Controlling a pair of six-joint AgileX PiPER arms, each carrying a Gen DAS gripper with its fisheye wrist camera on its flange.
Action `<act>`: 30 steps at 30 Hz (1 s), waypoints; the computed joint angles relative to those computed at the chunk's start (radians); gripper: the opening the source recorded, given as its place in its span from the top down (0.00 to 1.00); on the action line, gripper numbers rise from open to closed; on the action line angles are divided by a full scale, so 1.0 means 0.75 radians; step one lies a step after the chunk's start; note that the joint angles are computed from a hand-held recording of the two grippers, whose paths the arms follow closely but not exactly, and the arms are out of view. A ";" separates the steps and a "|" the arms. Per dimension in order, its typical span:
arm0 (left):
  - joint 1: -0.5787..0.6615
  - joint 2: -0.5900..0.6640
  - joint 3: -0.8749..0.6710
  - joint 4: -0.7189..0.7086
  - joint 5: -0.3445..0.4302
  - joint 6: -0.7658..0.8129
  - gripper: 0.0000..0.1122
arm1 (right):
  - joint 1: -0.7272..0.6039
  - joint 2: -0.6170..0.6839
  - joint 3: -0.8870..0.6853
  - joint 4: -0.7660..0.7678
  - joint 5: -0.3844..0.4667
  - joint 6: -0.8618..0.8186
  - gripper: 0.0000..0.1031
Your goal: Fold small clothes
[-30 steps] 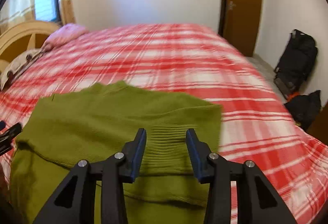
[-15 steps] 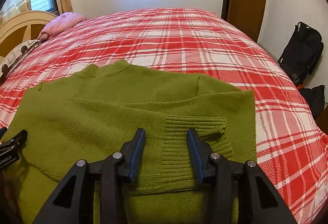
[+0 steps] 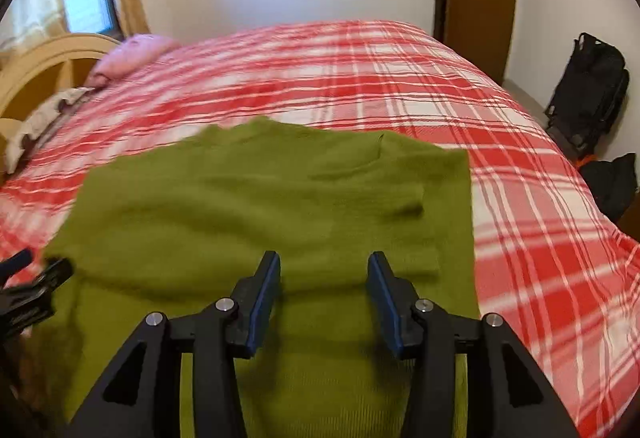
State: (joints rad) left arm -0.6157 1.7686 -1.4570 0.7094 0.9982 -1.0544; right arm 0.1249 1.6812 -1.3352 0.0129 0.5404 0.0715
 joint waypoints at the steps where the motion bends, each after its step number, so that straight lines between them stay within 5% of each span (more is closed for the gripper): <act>1: -0.023 -0.039 0.039 0.026 -0.002 -0.017 0.08 | -0.002 -0.061 0.061 0.013 -0.012 -0.026 0.48; 8: -0.176 -0.211 0.209 0.161 0.020 -0.114 0.08 | -0.142 -0.440 0.403 0.234 -0.020 -0.205 0.40; 16: -0.277 -0.299 0.280 0.152 0.072 -0.095 0.08 | -0.285 -0.706 0.560 0.362 0.165 -0.424 0.40; 23: -0.392 -0.454 0.458 0.198 0.107 -0.107 0.08 | -0.587 -0.925 0.708 0.516 0.424 -0.736 0.40; 30: -0.483 -0.757 0.693 0.036 -0.002 0.007 0.08 | -1.008 -1.045 0.774 0.648 0.788 -1.112 0.40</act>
State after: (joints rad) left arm -0.9776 1.2011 -0.9370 0.7363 0.9968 -1.0495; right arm -0.6311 0.8972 -0.7544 0.4988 1.1314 -0.7627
